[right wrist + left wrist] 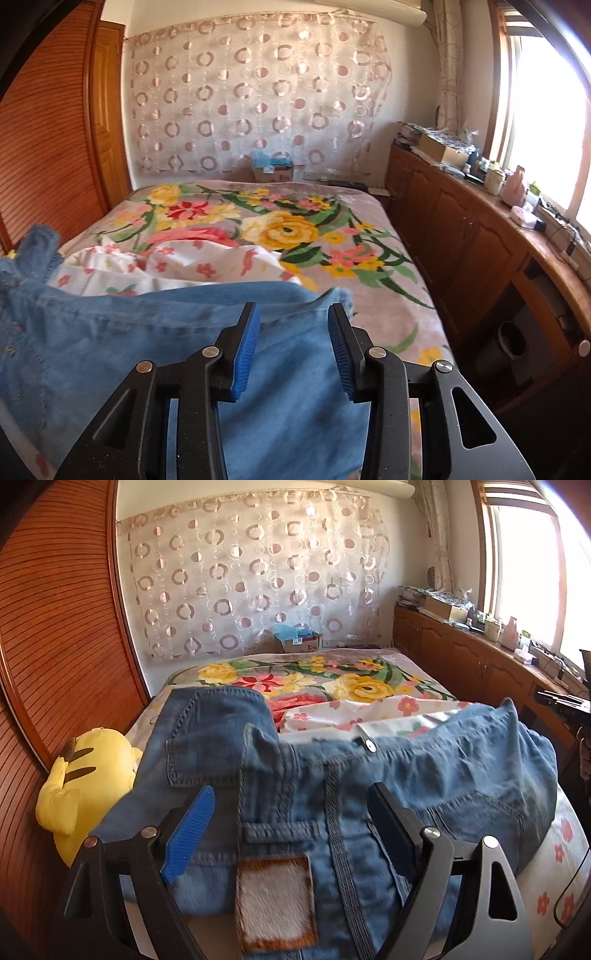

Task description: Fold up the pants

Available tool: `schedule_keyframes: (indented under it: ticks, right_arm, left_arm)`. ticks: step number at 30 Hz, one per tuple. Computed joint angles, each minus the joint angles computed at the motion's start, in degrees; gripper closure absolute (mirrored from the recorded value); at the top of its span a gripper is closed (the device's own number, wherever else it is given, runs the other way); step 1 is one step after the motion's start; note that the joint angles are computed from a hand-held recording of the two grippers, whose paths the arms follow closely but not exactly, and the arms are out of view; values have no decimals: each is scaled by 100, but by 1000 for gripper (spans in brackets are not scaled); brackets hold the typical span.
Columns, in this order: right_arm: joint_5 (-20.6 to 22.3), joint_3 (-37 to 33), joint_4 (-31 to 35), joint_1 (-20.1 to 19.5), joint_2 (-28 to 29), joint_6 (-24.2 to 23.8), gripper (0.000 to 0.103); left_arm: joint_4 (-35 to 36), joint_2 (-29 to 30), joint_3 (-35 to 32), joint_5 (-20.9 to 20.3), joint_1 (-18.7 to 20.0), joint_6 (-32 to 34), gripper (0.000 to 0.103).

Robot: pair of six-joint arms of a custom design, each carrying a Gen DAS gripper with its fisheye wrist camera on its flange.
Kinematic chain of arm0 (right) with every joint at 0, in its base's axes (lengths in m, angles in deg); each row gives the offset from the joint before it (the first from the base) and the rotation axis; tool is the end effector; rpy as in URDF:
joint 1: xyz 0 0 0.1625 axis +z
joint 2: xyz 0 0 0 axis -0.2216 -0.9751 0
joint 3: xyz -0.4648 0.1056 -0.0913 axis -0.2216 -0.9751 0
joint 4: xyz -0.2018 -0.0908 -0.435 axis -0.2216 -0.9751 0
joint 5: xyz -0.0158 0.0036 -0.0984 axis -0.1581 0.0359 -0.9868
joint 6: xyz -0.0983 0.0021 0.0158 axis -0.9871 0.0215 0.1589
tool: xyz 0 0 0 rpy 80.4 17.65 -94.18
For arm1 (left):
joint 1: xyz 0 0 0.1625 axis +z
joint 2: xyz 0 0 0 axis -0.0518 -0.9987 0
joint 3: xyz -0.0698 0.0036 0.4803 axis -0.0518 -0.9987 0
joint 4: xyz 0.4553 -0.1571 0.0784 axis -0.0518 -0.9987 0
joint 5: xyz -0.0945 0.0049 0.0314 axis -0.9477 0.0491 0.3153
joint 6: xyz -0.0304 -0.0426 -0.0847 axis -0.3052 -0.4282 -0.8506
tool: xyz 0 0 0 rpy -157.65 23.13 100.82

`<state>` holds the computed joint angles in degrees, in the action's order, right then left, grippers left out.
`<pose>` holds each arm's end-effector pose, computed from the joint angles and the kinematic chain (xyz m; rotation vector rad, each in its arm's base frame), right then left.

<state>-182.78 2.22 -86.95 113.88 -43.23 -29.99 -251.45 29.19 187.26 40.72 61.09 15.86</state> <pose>0.2926 -0.9282 0.2180 1.0768 -2.2651 0.9523 -0.1848 -0.7232 0.2665 0.1044 1.9672 -1.1482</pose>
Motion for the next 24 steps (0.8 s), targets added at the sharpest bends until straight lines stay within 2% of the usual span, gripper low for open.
schedule_keyframes:
  ticks: [6,11,19,24]
  right_arm:
    - [471,1179,-36,-132,-784,31,63]
    - [626,1978,-6,-255,-1310,-74,63]
    - [541,2742,236,-450,-1787,-224,63]
    - [465,2808,607,-503,-1860,-200,63]
  left_arm:
    - [145,-110,341,-118,-128,-256,18]
    - [226,-187,602,-211,-233,-534,18]
    - [349,-323,1075,-164,-405,-1023,18]
    - [484,-412,1310,-51,-482,-1366,18]
